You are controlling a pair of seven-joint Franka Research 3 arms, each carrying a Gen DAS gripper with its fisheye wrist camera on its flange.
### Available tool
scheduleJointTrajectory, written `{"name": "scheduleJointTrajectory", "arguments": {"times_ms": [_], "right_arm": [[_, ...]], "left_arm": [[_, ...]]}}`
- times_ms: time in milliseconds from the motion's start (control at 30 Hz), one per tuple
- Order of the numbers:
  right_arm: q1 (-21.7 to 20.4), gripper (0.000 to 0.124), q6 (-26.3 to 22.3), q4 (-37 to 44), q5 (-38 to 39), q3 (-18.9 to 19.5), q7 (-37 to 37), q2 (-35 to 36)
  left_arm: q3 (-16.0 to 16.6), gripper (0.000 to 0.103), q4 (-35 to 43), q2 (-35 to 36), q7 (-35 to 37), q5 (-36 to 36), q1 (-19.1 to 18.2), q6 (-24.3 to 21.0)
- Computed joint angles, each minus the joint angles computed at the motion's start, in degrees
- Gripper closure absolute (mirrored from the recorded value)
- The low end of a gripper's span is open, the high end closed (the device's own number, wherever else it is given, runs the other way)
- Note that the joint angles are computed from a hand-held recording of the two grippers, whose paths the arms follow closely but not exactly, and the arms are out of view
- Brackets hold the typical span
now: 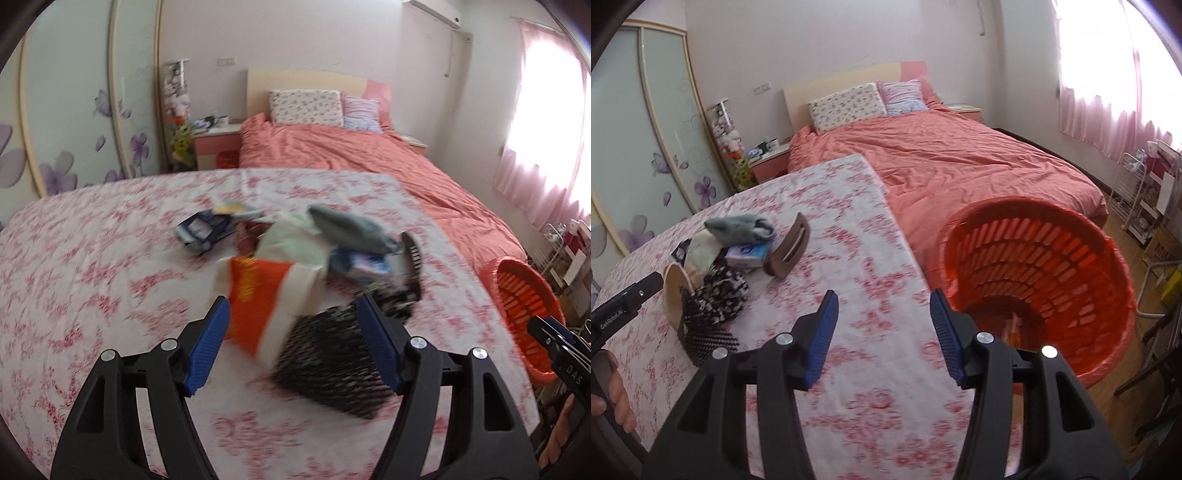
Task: Collect trash
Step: 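Grasp the orange-and-white cup with the left tool while the right tool grasps the brown hair clip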
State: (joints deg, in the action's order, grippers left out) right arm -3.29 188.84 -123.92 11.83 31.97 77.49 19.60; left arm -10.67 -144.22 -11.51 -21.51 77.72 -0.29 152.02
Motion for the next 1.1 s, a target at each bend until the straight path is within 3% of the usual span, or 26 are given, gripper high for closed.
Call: {"name": "scheduleJointTrajectory", "arguments": {"times_ms": [200,367,433,633,733,900,1033,1100], "right_arm": [[5.2,0.073,-1.3,0.9,0.7,-2.5,-0.7,0.7],[9.0,0.073,-1.9,2.3,2.1,-4.5,-1.8,1.3],[10.2,0.073,-2.3,3.3,2.8,-5.0,-2.1,1.9],[15.4,0.073,-3.7,9.4,4.6,-8.0,-2.7,5.8],[19.8,0.073,-6.2,14.3,6.1,-11.6,-1.5,8.5],[30.1,0.073,-12.1,24.6,6.6,-21.6,4.2,14.1],[37.3,0.073,-16.9,31.5,2.7,-30.1,10.8,18.1],[38.5,0.083,-18.1,32.8,0.7,-31.8,13.1,19.0]], "left_arm": [[0.8,0.035,-0.7,1.8,-0.7,1.1,0.6,1.1],[1.7,0.05,0.0,3.9,0.9,-0.7,0.8,0.4],[2.2,0.061,-0.2,4.2,1.1,-1.6,1.2,0.1],[3.4,0.067,-3.5,2.0,0.6,-1.5,3.3,-0.2],[4.1,0.067,-5.1,0.5,-0.4,0.2,5.0,0.8],[4.9,0.067,-5.9,0.0,-2.2,4.3,7.3,3.8],[5.3,0.067,-5.2,1.1,-2.6,6.9,8.0,6.2],[5.7,0.067,-4.7,1.7,-3.0,8.6,8.3,8.2]]}}
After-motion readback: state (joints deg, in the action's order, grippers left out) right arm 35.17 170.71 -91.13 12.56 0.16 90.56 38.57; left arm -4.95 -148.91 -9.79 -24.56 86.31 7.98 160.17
